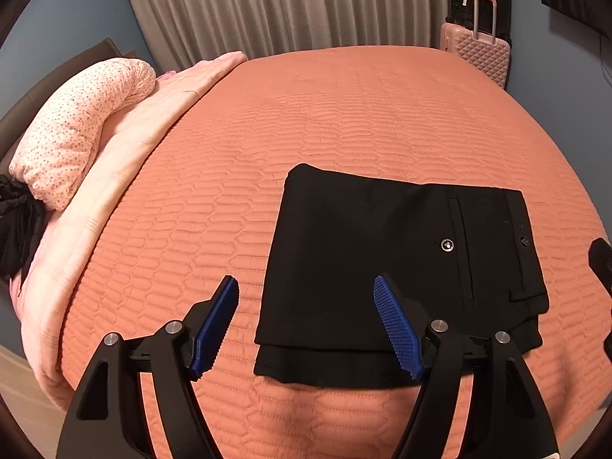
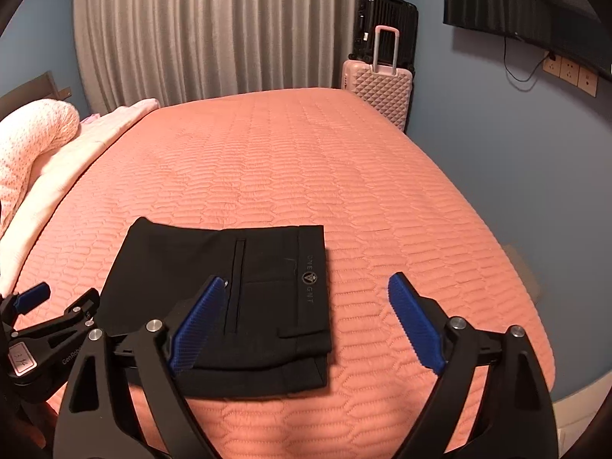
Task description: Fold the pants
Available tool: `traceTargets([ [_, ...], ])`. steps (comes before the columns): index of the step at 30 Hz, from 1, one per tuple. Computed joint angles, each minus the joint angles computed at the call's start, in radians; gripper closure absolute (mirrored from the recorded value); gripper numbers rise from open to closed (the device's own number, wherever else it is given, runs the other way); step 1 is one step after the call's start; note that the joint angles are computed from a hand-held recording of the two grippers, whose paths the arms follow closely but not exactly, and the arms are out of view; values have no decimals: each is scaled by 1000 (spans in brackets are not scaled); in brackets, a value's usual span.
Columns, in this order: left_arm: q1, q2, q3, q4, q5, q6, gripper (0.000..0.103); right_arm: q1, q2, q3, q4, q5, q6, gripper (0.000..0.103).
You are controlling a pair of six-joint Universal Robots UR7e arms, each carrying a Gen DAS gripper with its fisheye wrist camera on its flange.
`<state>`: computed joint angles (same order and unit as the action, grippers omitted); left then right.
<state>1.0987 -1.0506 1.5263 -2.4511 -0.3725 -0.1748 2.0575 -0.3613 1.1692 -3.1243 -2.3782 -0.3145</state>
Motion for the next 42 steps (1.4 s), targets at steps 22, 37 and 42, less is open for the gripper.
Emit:
traceTargets([
  [22,-96,-170,204,211,6,-247,32,41,-113,210,-53,-18,-14,17],
  [37,-123,-191,213,267,22,-296,32,55,-131,233,-86,-24,-23,17],
  [42,-123,-191,211,272,21,-300,32,54,-133,236,-94,-29,-19,17],
])
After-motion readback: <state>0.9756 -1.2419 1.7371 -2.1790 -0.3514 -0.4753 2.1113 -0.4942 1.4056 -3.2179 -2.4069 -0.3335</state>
